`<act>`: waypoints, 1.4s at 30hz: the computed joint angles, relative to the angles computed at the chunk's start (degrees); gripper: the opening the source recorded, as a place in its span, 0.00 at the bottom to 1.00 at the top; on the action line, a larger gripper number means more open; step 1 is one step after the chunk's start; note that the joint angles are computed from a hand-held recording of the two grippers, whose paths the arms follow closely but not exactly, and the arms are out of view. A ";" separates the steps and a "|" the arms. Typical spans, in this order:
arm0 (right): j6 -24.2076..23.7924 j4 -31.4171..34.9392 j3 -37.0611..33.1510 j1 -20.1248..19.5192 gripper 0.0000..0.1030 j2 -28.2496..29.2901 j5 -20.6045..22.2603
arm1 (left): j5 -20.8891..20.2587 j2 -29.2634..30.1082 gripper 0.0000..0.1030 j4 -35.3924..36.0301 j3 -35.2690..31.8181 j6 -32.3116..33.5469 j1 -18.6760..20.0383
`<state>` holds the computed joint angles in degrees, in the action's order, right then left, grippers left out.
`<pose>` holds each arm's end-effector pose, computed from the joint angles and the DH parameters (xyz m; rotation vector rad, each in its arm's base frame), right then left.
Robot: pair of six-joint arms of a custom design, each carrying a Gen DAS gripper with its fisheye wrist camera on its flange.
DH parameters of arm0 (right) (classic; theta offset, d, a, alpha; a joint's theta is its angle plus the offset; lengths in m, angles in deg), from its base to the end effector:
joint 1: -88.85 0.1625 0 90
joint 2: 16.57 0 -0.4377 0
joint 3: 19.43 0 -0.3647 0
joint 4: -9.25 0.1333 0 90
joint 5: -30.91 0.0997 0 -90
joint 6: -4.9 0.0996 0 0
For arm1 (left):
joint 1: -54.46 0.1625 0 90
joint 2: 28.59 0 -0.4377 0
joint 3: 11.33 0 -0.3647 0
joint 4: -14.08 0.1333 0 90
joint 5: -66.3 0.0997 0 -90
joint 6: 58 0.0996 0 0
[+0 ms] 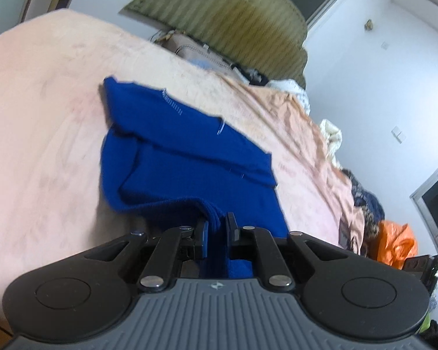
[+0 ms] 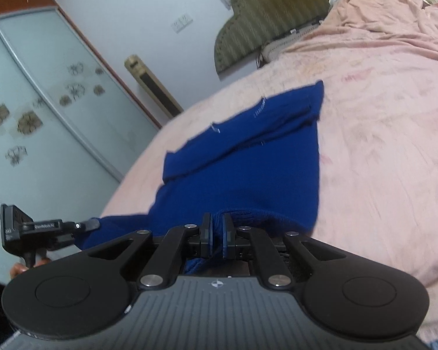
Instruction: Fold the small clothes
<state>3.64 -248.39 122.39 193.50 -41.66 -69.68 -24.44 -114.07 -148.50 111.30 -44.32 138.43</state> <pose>0.2051 -0.3301 0.0380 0.2620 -2.7572 1.3380 0.0825 -0.4755 0.3552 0.5137 2.9211 -0.9466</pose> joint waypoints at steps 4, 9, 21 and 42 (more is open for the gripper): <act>-0.65 0.37 -3.27 -1.28 0.08 -0.77 1.07 | 0.51 2.03 0.10 -4.58 -1.10 -0.46 -1.73; -1.39 0.63 -8.75 -2.96 0.08 -1.94 2.24 | 1.45 5.81 0.10 -8.79 -4.52 -1.14 -3.36; -4.49 11.78 -24.50 -6.22 0.08 -4.60 1.44 | 9.20 20.11 0.10 -16.37 -18.41 -0.55 -5.17; -3.99 24.36 -34.99 -12.16 0.06 -0.66 -2.87 | -0.75 30.81 0.75 17.92 -33.30 -6.80 1.40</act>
<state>-0.35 -224.03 87.40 181.34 -42.32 -72.55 -25.20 -83.26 -130.58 78.00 -51.12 139.82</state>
